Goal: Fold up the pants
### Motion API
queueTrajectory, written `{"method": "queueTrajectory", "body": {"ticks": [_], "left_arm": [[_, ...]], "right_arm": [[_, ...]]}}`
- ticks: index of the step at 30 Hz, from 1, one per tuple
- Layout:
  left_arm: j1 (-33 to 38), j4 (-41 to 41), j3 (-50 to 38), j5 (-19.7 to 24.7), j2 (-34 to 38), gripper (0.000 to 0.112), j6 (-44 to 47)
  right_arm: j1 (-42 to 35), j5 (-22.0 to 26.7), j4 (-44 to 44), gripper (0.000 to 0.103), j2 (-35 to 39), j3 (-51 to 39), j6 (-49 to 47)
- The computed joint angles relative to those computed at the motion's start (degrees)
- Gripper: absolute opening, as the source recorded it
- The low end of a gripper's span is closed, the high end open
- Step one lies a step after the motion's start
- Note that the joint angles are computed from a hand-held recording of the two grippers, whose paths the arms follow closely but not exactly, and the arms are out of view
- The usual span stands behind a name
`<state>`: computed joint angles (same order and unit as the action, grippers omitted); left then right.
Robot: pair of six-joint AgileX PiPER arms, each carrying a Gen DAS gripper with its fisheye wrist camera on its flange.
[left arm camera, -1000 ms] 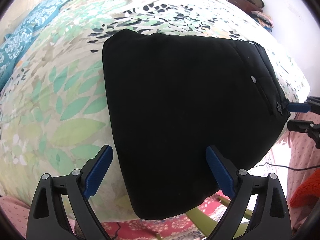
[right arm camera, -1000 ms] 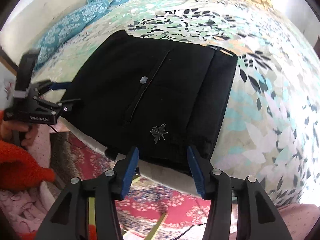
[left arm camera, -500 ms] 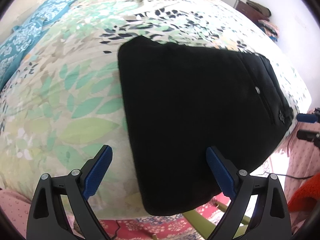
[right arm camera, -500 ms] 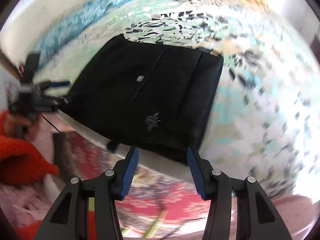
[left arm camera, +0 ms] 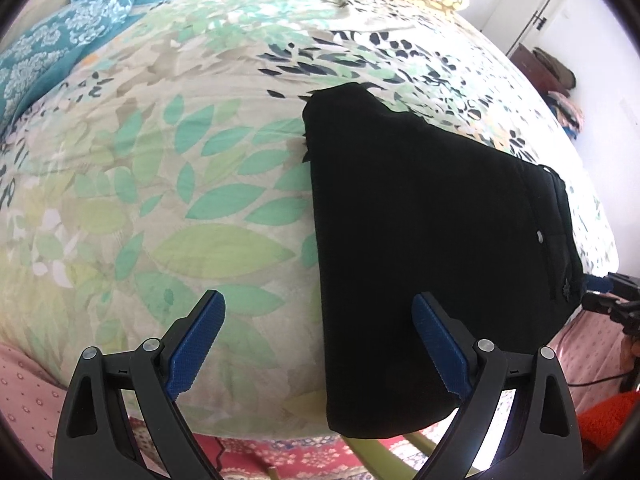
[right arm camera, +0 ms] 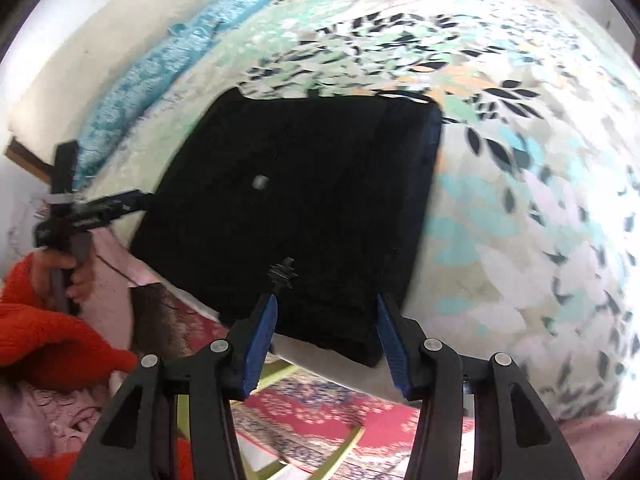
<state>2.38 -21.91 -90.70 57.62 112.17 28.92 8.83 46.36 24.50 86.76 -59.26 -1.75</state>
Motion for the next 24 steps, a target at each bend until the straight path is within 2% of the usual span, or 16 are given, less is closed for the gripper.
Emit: {"method": "queueTrajectory", "body": {"ticks": [2, 4, 7, 9, 11, 15, 16, 17, 18, 21, 24], "left_arm": [[0.0, 0.0, 0.0, -0.1, 0.1, 0.095, 0.1], [0.0, 0.1, -0.1, -0.3, 0.2, 0.095, -0.1], [0.1, -0.2, -0.3, 0.1, 0.6, 0.095, -0.3], [0.0, -0.2, -0.4, 0.2, 0.7, 0.095, -0.4], [-0.2, -0.1, -0.4, 0.2, 0.6, 0.095, -0.3], [-0.1, 0.0, 0.3, -0.1, 0.1, 0.095, -0.2], [0.0, 0.1, 0.3, -0.1, 0.1, 0.095, -0.2], [0.0, 0.2, 0.2, -0.1, 0.1, 0.095, -0.4], [-0.1, 0.3, 0.2, -0.2, 0.1, 0.095, -0.5], [0.1, 0.1, 0.4, -0.4, -0.2, 0.095, -0.3], [-0.1, -0.2, 0.3, -0.3, -0.2, 0.095, 0.2]], "right_arm": [[-2.3, 0.3, 5.9, 0.053, -0.5, 1.0, -4.9], [-7.2, 1.6, 17.2, 0.053, -1.1, 3.5, -13.8], [-15.7, 7.3, 34.4, 0.053, 0.8, 7.5, -27.3], [-19.2, 10.5, 39.2, 0.053, 3.7, 9.1, -30.1], [-19.9, 11.0, 39.1, 0.047, 5.7, 9.3, -29.1], [-17.7, 10.7, 36.5, 0.047, 5.5, 7.3, -27.2], [-17.4, 10.7, 35.7, 0.040, 5.5, 6.7, -26.5], [-16.9, 10.1, 33.7, 0.013, 5.5, 5.4, -24.5], [-16.9, 10.0, 32.6, 0.010, 4.8, 4.8, -22.8], [-16.9, 11.7, 33.0, 0.010, 1.7, 3.6, -23.1], [-14.1, 11.7, 27.6, 0.010, 2.3, 2.3, -18.9]]}}
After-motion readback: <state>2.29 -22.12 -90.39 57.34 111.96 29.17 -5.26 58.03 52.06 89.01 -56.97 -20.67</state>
